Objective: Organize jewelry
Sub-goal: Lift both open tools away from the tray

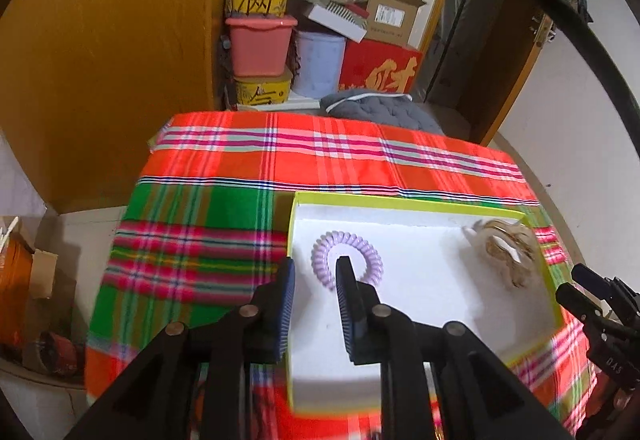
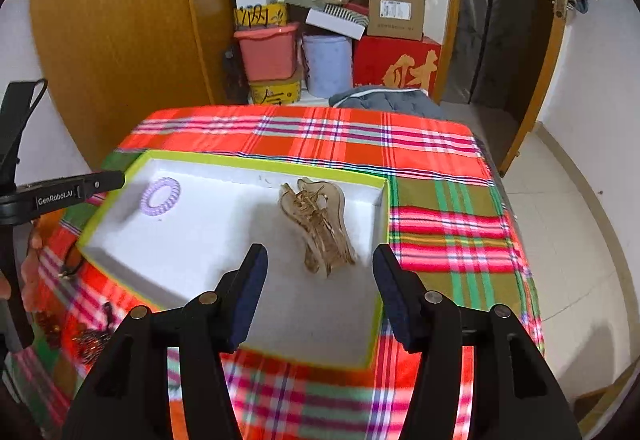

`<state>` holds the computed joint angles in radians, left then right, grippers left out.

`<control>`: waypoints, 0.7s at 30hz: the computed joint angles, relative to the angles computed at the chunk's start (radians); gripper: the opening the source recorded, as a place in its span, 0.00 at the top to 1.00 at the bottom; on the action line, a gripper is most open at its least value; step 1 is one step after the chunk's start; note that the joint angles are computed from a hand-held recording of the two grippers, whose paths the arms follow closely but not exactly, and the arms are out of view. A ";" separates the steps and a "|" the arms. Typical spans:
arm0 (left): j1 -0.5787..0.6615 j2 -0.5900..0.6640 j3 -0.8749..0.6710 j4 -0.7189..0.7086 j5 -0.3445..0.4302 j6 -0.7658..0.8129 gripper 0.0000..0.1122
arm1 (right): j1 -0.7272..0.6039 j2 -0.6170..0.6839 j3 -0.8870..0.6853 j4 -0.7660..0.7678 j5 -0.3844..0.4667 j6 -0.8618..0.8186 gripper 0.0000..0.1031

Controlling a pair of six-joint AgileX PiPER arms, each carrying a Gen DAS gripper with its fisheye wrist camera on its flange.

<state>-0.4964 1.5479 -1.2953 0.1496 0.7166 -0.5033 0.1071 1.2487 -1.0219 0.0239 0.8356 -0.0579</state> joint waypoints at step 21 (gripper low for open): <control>-0.613 -0.562 0.366 0.454 0.339 -0.670 0.81 | 0.145 -0.498 0.055 0.040 0.378 0.123 0.36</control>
<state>-1.1089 0.9854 -0.9296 0.6033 1.0560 -1.1730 0.2517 0.7502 -0.9667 0.0644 1.2133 0.0651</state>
